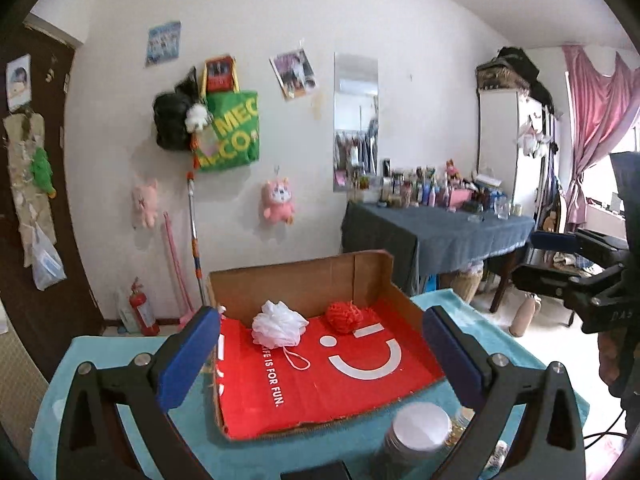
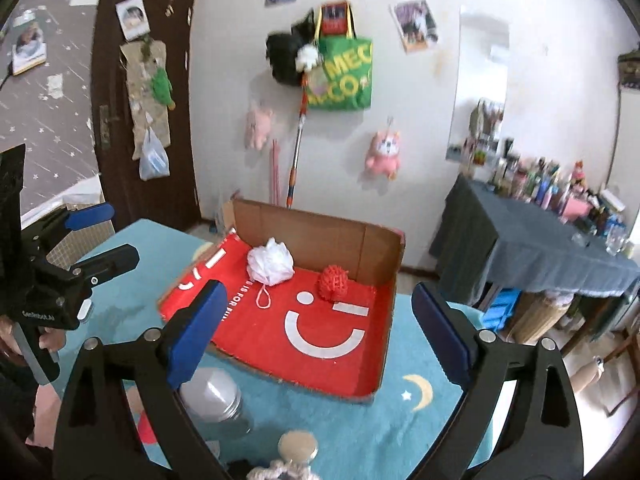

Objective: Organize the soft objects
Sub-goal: 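Withdraw both tools from the box back toward the remaining items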

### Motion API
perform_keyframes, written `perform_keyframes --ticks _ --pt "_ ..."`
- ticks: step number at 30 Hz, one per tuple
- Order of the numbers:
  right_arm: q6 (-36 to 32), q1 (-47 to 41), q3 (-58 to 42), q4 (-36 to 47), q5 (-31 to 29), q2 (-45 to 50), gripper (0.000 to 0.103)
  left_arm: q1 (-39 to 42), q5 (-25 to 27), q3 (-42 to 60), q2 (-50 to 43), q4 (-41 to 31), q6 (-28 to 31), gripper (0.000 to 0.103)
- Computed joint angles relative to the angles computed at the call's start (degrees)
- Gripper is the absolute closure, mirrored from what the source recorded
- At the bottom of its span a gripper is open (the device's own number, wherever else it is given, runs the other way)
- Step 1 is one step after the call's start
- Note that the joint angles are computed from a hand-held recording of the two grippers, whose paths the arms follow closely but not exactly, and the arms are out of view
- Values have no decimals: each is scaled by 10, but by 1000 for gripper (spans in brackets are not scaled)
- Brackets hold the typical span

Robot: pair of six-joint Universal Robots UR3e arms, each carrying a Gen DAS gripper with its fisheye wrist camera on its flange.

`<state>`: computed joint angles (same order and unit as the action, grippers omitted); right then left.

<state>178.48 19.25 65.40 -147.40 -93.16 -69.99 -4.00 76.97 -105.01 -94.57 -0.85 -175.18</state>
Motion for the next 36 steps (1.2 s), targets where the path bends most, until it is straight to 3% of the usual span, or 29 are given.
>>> perform_keyframes --ticks 8,14,18,20,23,27,30,36 --pt "2 87 287 -210 -120 -155 3 3 0 -216 148 123 -21 0" --pt "44 159 437 -339 -220 -182 0 25 -30 -360 207 212 -44 0" --pt "76 219 507 -445 -319 -138 0 -8 19 -434 163 321 -56 0" --pt "94 239 533 -480 -346 -118 0 -43 68 -459 108 399 -62 0" --pt "120 267 555 -535 -386 -66 0 -73 102 -487 32 494 -69 0" --pt "151 274 568 -570 -391 -14 0 -69 78 -509 -47 556 -79 0" --pt "171 261 579 -571 -361 -1 0 -80 95 -501 -102 578 -79 0" --pt "192 237 582 -572 -323 28 0 -54 68 -503 -163 583 -89 0"
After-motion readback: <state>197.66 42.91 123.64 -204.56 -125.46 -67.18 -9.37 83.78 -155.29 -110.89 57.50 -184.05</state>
